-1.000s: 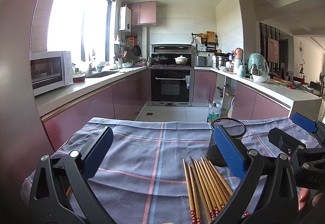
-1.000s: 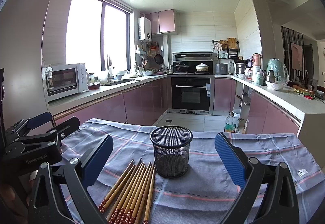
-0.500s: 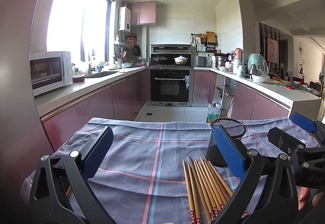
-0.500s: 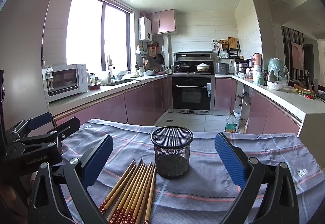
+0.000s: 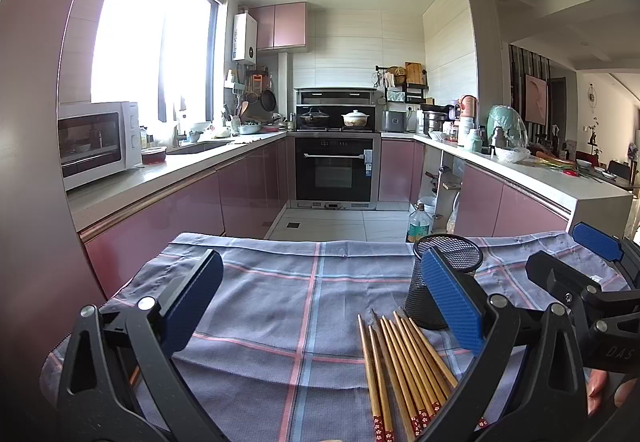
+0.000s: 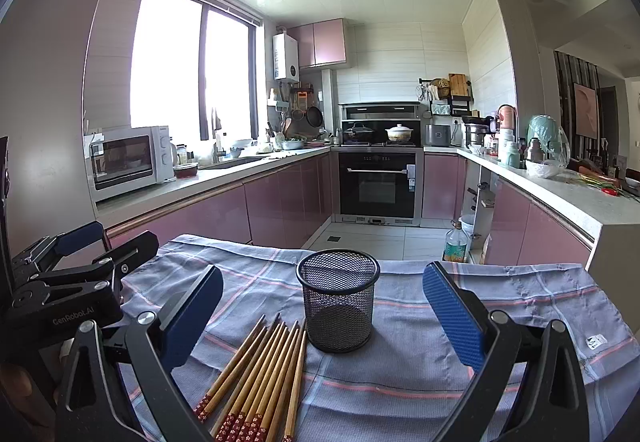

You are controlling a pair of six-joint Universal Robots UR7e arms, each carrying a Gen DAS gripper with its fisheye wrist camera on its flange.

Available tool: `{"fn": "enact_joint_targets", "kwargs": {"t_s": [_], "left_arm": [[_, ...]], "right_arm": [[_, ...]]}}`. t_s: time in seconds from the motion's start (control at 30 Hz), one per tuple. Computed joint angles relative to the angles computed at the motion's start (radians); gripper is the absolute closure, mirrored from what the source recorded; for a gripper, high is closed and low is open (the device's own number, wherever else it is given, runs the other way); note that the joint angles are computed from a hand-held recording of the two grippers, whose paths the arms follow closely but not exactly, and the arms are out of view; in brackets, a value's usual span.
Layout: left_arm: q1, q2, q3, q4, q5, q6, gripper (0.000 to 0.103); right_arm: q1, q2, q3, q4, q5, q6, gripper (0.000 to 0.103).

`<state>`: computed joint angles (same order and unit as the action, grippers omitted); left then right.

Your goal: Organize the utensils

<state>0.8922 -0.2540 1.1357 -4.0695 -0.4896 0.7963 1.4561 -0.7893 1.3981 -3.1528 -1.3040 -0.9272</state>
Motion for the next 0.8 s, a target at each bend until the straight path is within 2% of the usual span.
{"fn": "enact_joint_targets", "kwargs": {"t_s": [0.8], "left_arm": [[-0.003, 0.0, 0.003, 0.008, 0.001, -0.011, 0.005]], "right_arm": [[0.002, 0.0, -0.002, 0.005, -0.011, 0.005, 0.006]]}}
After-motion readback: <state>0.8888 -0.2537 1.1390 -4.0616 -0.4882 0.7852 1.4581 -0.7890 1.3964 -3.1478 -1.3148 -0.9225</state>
